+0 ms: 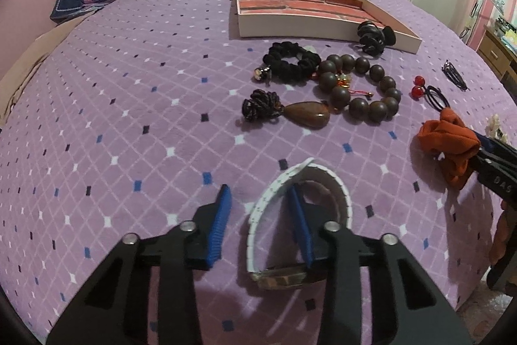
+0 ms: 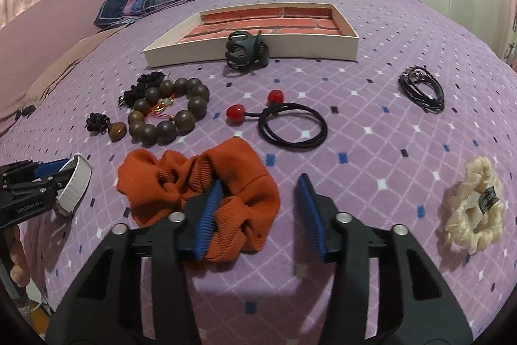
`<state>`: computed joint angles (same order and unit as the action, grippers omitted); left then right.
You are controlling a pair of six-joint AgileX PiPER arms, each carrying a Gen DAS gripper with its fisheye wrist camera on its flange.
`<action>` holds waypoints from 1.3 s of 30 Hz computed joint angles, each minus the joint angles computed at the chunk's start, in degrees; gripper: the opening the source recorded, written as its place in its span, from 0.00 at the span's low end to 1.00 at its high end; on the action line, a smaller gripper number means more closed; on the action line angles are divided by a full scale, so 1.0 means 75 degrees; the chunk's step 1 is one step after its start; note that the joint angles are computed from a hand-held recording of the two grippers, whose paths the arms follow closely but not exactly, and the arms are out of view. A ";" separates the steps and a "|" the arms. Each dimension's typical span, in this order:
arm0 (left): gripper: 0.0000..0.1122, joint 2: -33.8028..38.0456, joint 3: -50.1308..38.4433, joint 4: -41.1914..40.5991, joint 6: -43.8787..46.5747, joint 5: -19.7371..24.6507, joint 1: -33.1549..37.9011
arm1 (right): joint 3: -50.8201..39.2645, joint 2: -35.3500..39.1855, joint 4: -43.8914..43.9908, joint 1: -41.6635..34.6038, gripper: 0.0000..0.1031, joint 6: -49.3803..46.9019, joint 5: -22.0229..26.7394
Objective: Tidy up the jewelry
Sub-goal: 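Grasp the white-band watch with the left tool while the right tool grasps the orange scrunchie, then carry watch and scrunchie into the brick tray and open both tools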
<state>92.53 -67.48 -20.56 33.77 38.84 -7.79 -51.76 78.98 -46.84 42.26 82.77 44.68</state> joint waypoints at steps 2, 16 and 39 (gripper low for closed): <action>0.28 -0.0012 0.0014 0.0014 -0.0022 -0.0016 -0.0018 | 0.0019 0.0020 -0.0103 0.0062 0.35 0.0007 -0.0059; 0.15 -0.0366 0.0457 0.0351 -0.0614 -0.0465 -0.0289 | 0.0189 0.0071 -0.0768 0.0235 0.17 0.0053 -0.0300; 0.07 -0.0873 0.0651 0.1465 -0.2578 -0.1228 -0.0920 | 0.0760 -0.1046 -0.1478 -0.0401 0.14 -0.0216 -0.0855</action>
<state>85.99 -62.60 -9.57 14.44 29.63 -14.69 -46.07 71.14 -57.92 39.25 81.15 38.26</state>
